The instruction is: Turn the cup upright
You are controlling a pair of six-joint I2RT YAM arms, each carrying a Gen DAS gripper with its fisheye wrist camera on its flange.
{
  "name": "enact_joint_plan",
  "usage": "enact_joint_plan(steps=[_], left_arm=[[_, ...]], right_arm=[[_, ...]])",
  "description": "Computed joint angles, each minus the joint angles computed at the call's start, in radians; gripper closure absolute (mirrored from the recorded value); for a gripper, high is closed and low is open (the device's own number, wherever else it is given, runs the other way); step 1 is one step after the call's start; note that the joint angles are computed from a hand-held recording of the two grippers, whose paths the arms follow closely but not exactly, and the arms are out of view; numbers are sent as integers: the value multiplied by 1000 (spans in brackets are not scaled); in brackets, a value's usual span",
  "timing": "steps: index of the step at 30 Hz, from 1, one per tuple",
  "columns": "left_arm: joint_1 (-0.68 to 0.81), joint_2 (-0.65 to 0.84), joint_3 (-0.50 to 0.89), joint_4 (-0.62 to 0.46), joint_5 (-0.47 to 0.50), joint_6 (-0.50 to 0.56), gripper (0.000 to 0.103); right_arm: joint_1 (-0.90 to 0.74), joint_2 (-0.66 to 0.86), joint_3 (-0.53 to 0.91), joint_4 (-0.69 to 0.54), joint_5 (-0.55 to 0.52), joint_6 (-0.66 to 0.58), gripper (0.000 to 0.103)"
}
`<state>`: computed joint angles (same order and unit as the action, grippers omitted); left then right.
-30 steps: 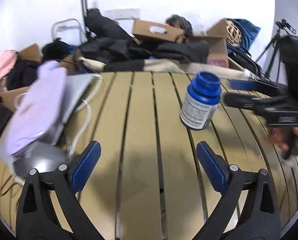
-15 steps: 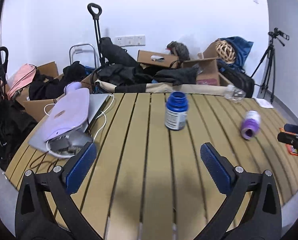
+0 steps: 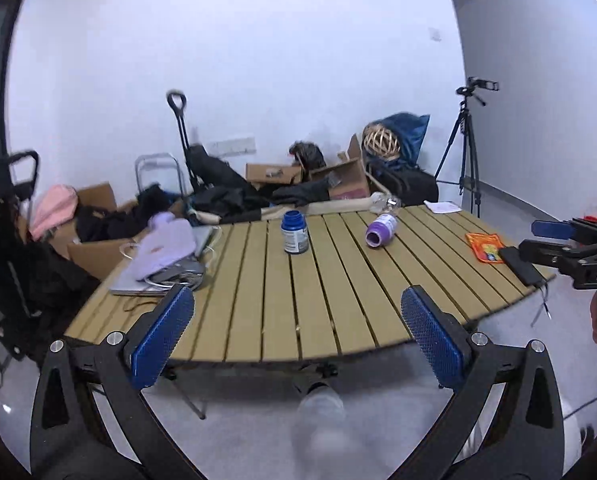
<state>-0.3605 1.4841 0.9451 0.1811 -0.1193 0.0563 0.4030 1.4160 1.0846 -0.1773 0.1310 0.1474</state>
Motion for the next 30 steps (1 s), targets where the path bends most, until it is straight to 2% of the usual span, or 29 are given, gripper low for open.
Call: enact_joint_plan(steps=[4,6,8,10,13,15,16,18,19,20,21,23,25,26,28,30], left_arm=[[-40,-298,-236,-58,-82,-30,0],[-67,-485,-376,-90,-128,-67,0],[-115,-689,-500,-172,-186,-120,0],[-182,-874,-587,-264,-268,-164,0],[-406,-1130,-677,-452,-513,-293,0],[-608,-1211,-707,-514,-719,-353,0],[-665,-1223,-709,-512,-769,-330,0],[-738,-1264,-694,-536,-834,-312,0],[-766,-1288,-685,-566,-852,-325,0],[-800,-1315,-673,-605,-864,-347,0],[-802,-1311,-668,-598,-860,-345,0],[-849,-1284,-665,-597,-918,-354,0],[-907,-1276,-662,-626,-965,-385,0],[-939,-1271,-659,-644,-999,-409,0],[-922,-1279,-663,-636,-984,-400,0],[-978,-1265,-657,-680,-1025,-454,0]], right_arm=[[216,-178,-141,-85,200,33,14],[337,-261,-202,-125,289,97,14],[493,-340,-251,-172,425,177,14],[673,-411,-302,-207,569,316,14],[945,-409,-321,-306,831,551,13],[1107,-330,-266,-483,1005,779,13],[1180,-278,-226,-594,1059,916,13],[1280,-181,-152,-778,1125,1119,13],[1317,-109,-93,-914,1152,1240,13],[1328,-54,-42,-1024,1163,1323,13],[1324,-31,-18,-1069,1168,1352,14],[1328,-31,-12,-1083,1175,1377,13],[1308,-79,-53,-959,1159,1263,13],[1304,-78,-54,-954,1150,1259,13],[1301,-85,-66,-941,1136,1257,13],[1310,-83,-67,-957,1141,1284,13]])
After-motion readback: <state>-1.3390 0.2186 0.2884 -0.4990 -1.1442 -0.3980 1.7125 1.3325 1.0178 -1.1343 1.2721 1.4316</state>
